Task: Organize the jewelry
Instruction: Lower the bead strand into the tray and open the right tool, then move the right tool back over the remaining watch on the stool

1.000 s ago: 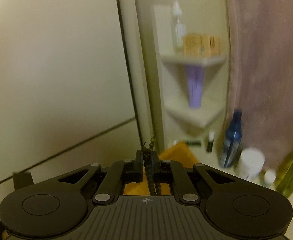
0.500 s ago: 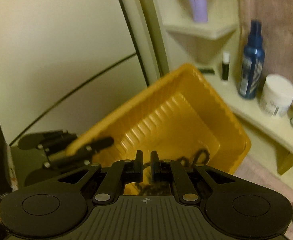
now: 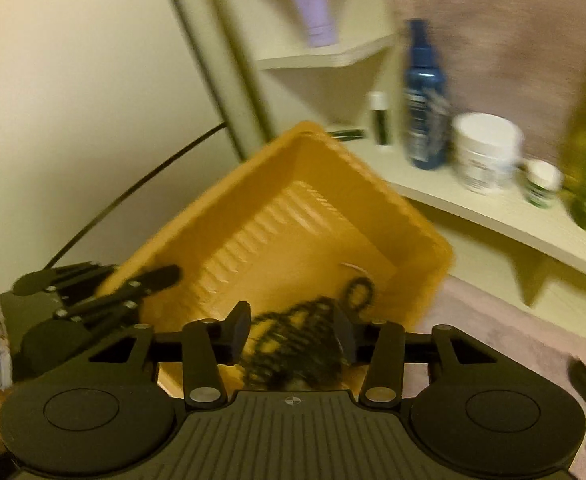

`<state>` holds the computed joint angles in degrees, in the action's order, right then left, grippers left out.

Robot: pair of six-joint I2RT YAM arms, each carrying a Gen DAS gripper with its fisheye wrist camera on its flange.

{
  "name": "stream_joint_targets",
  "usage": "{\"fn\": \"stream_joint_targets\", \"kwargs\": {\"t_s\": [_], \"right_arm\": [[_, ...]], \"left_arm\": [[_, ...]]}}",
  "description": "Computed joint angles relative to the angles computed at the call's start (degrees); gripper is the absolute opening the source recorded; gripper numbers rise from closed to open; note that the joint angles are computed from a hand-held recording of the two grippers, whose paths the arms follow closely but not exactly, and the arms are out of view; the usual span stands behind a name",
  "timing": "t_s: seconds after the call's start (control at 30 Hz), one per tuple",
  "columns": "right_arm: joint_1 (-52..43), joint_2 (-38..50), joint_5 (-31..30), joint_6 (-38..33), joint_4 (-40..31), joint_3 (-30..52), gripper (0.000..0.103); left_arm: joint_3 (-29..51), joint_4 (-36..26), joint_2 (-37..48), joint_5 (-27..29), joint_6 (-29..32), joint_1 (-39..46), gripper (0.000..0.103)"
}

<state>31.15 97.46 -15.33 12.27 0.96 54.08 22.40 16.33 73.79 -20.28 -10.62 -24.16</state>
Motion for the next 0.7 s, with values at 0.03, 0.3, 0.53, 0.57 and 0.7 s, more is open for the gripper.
{"fn": "stream_joint_targets", "kwargs": {"t_s": [0.03,0.3,0.53,0.57,0.7], "right_arm": [[-0.1,-1.0,1.0,0.9,0.9,-1.7,0.050],[-4.7,-8.1,8.0,9.1,13.3,-21.6,0.053],[-10.2,-10.4,15.9,12.7,21.3,-34.1,0.053],[-11.1,-10.4,16.1,13.3,22.7,-35.5,0.053],[-14.1,-10.4,18.9,13.8,27.3,-39.6,0.053]], "left_arm": [[0.1,0.0,0.1,0.1,0.1,0.1,0.007],[0.2,0.0,0.2,0.1,0.3,0.1,0.007],[0.0,0.3,0.1,-0.1,0.6,-0.1,0.007],[0.0,0.3,0.1,-0.1,0.7,-0.1,0.007],[0.1,0.2,0.2,-0.2,0.6,-0.2,0.007]]}}
